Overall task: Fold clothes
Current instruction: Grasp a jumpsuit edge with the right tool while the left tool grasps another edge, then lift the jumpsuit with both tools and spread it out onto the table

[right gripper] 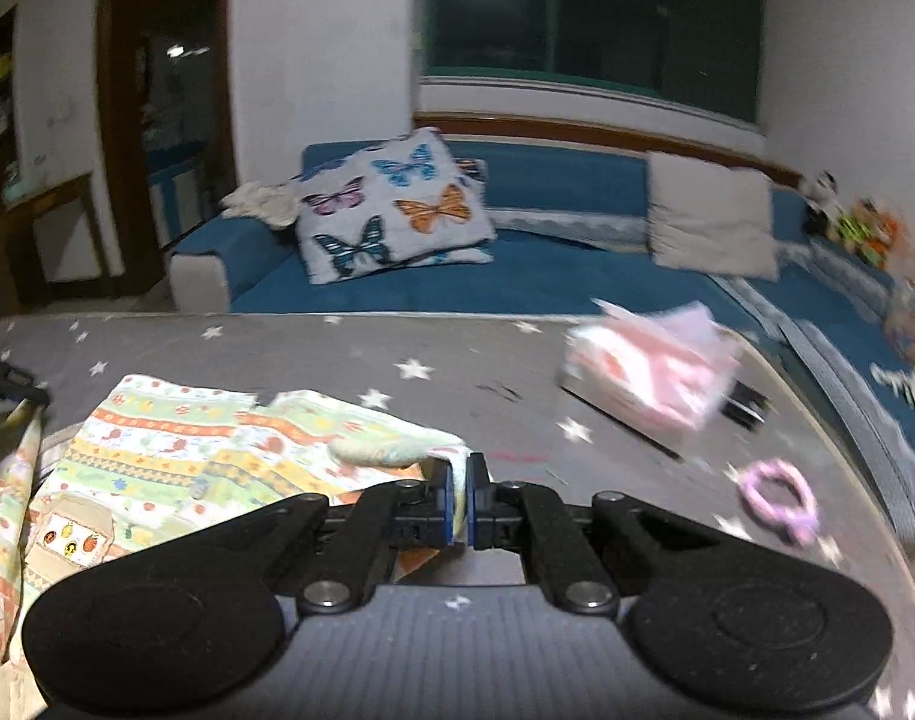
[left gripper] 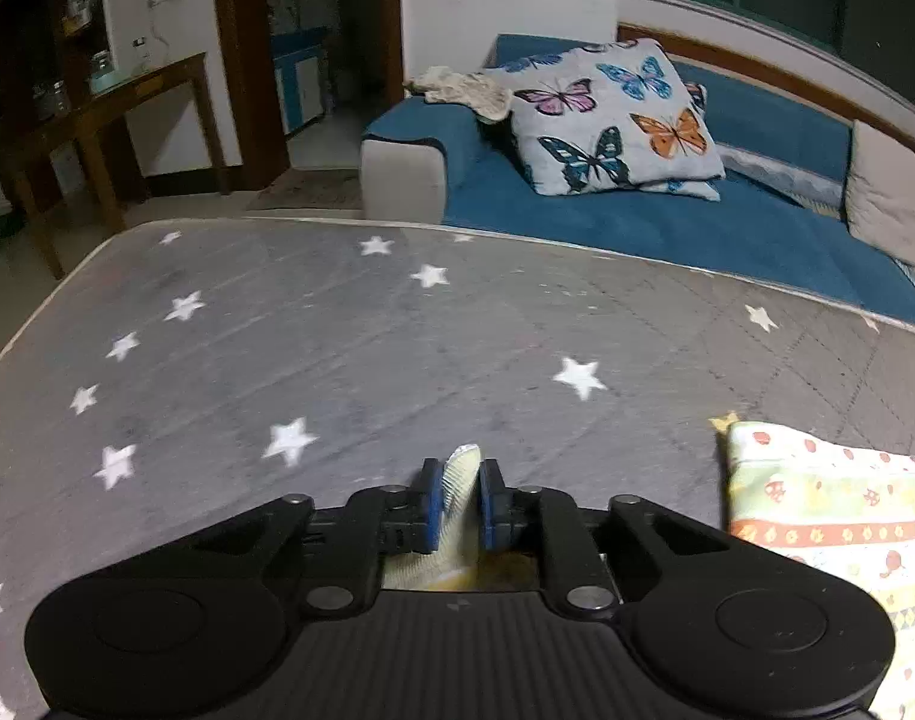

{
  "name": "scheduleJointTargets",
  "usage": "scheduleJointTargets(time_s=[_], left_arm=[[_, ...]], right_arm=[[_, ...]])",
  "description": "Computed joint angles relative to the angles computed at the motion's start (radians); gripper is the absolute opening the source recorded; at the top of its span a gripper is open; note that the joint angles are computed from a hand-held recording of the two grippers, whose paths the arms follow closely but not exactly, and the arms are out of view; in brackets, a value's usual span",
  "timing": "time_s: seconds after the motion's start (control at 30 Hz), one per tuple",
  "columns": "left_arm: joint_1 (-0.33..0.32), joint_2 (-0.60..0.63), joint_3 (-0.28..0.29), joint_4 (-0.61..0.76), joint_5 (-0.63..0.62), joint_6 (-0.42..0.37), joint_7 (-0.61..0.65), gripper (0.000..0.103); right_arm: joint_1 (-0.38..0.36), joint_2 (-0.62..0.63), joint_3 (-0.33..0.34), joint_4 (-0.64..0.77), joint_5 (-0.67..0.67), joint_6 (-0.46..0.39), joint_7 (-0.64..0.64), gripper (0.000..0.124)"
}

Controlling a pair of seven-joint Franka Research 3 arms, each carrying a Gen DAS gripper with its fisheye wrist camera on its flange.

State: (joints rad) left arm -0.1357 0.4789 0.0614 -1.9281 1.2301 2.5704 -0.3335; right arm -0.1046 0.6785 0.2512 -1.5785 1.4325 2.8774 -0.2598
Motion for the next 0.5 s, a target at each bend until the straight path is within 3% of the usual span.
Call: scheduleJointTargets(time_s=[0.1, 0.2, 0.5], left_arm=[[-0.023, -0.083, 0.016, -0.102, 0.1, -0.016, -0.14, 0.012], [-0.02, -0.19, -0.004, -0.222, 0.19, -0.063, -0.273, 0.011], [0.022, -0.566, -0.143, -0.63, 0.284, -0.206, -0.554, 0.011]], right_arm=[[-0.032, -0.027, -0.006, -0.04, 0.048, -0.002, 0.005, 0.003], [-0.053, -0.057, -0.029, -0.083, 0.102, -0.017, 0.014, 0.003], [-0.073, -0.153, -0.143, -0.231, 0.217, -0.108, 0.048, 0.003]])
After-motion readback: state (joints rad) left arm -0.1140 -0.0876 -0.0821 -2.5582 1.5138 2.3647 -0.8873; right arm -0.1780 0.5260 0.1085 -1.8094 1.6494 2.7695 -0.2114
